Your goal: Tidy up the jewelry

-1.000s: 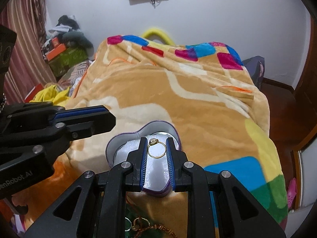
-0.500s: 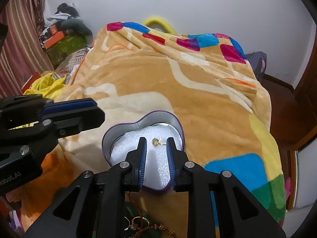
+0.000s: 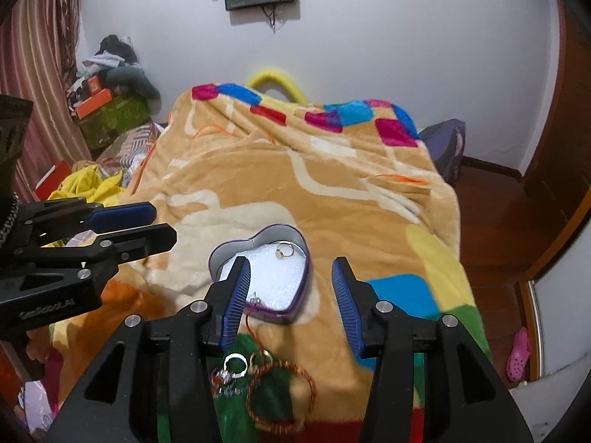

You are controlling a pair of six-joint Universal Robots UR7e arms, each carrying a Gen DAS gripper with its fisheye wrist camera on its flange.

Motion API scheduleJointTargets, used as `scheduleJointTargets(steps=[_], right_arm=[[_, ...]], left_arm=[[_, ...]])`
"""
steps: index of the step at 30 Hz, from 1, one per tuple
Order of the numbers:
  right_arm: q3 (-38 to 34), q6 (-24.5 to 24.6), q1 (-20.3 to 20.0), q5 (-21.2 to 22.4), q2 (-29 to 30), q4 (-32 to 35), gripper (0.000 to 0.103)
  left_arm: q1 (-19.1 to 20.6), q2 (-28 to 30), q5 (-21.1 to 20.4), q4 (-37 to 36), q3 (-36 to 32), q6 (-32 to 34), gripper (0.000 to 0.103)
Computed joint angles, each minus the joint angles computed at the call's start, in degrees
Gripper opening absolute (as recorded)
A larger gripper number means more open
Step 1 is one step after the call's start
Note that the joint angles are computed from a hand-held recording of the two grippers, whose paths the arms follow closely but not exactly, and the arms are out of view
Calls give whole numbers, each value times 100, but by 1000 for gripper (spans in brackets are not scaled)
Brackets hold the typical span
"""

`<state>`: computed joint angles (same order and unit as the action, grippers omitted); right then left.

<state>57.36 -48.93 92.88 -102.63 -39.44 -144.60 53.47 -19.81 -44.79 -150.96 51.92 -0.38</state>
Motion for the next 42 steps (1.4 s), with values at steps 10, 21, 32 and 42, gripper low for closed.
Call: scheduleJointTargets(steps=[10,21,32,42], right_arm=[[819,-2,-68,-13,-512,-377,44],[1446,109,-269,-91,-835,-525,61],[1504,396,-441,-329,-716,-239,61],[1543,263,-488,-334,-582,-577,61]], left_arm=[[-115,-339,72,120,754,-365,37],[-116,-503,-89,530,1299,-847,37],[19,-341,-383,1075,1263,-1028,37],[68,-221,-521,942,1159,-885,28]])
